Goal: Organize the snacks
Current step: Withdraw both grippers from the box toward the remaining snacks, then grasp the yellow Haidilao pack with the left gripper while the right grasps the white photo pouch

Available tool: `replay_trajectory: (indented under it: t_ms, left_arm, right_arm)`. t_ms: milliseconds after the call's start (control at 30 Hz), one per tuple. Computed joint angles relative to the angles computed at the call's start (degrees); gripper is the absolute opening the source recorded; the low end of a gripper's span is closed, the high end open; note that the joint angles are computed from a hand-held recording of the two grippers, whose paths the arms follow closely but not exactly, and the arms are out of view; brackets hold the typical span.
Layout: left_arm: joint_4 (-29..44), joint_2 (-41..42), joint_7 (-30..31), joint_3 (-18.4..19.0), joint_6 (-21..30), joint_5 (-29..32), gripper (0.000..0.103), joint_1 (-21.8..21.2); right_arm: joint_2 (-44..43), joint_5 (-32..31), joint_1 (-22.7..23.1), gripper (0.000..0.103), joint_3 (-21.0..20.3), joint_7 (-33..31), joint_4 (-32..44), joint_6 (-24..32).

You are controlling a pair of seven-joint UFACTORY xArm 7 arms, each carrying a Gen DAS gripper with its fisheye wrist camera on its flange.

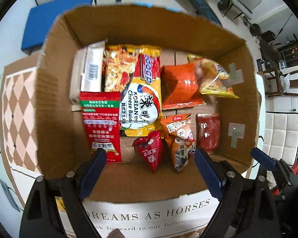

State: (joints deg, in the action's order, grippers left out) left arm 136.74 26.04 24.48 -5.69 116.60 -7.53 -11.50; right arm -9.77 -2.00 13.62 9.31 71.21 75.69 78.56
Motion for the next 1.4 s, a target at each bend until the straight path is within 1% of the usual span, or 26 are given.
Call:
replay_trajectory:
  t_ms: [100,167,200,300,467,600,700,800,867,967,1033,1200,1300,1367,1400]
  left_arm:
    - [-5.0,-4.8,1.6,0.0,-4.4,-1.1,0.091,1.3]
    - [-6.7,-7.2,2.2,0.2,-6.3,-2.7,0.091,2.7]
    - [-9.4,-9.3,2.6,0.3,-8.1,-3.3,0.091,3.2]
    - [-14.1,-14.0,4.2,0.8,-11.9,-4.7,0.091,4.6]
    - [-23.9,-23.1,7.3,2.5,-18.9,-7.8,0.091,7.0]
    - [-30.8,-28.3,9.2,4.2,-23.3,-9.2,0.091,8.3]
    - [-36.0,-31.5,10.1,5.5,-26.2,-9.0,0.091,9.2]
    - [-41.9,-34.4,10.3,6.3,-30.0,-7.1,0.091,9.9]
    - [-45.4,-35.4,10.3,6.7,-31.5,-5.1,0.091,10.4]
    - [-48.9,-35.4,9.0,7.0,-33.3,-1.6,0.091,11.2]
    - [-50.2,-34.7,7.6,7.4,-34.2,0.2,0.091,12.0]
    - [-50.8,-31.1,3.0,8.1,-34.2,3.9,0.091,14.1]
    - [-50.9,-29.3,1.5,8.4,-34.1,5.1,0.091,15.0]
    - [-51.3,-28.7,1.2,8.5,-34.6,5.8,0.091,15.5]
    - [-51.5,-28.4,1.1,8.5,-34.8,5.9,0.091,15.7]
  right_arm:
    - [-0.3,-2.5,0.5,0.094,1.1,1.5,2.2,1.5]
    - [-0.4,-4.0,0.9,0.094,1.8,2.4,3.6,2.6]
    - [-0.5,-4.6,1.1,0.094,2.1,2.9,4.2,2.8]
    - [-0.9,-6.4,2.1,0.094,3.3,4.7,5.7,3.7]
    - [-1.1,-9.3,4.1,0.094,5.5,8.6,7.7,4.7]
    - [-2.5,-9.2,5.5,0.094,6.6,12.4,6.1,2.6]
    - [-3.8,-8.4,6.2,0.094,7.2,15.1,2.8,0.1]
    - [-5.8,-5.8,6.5,0.094,6.9,17.6,-2.9,-4.7]
    - [-7.1,-3.5,6.6,0.094,6.5,19.0,-7.9,-9.0]
    - [-7.2,-2.0,6.5,0.094,6.5,19.5,-12.3,-12.9]
    - [-7.0,-1.3,6.5,0.094,6.3,19.5,-14.4,-14.9]
    - [-5.2,-0.1,6.3,0.094,5.5,19.3,-18.7,-19.7]
    - [-3.2,-0.2,6.1,0.09,5.1,19.1,-19.4,-21.2]
    - [-1.8,-0.6,6.1,0.086,4.9,19.4,-19.7,-21.9]
    - [-1.3,-0.6,6.1,0.082,4.7,19.2,-19.6,-22.0]
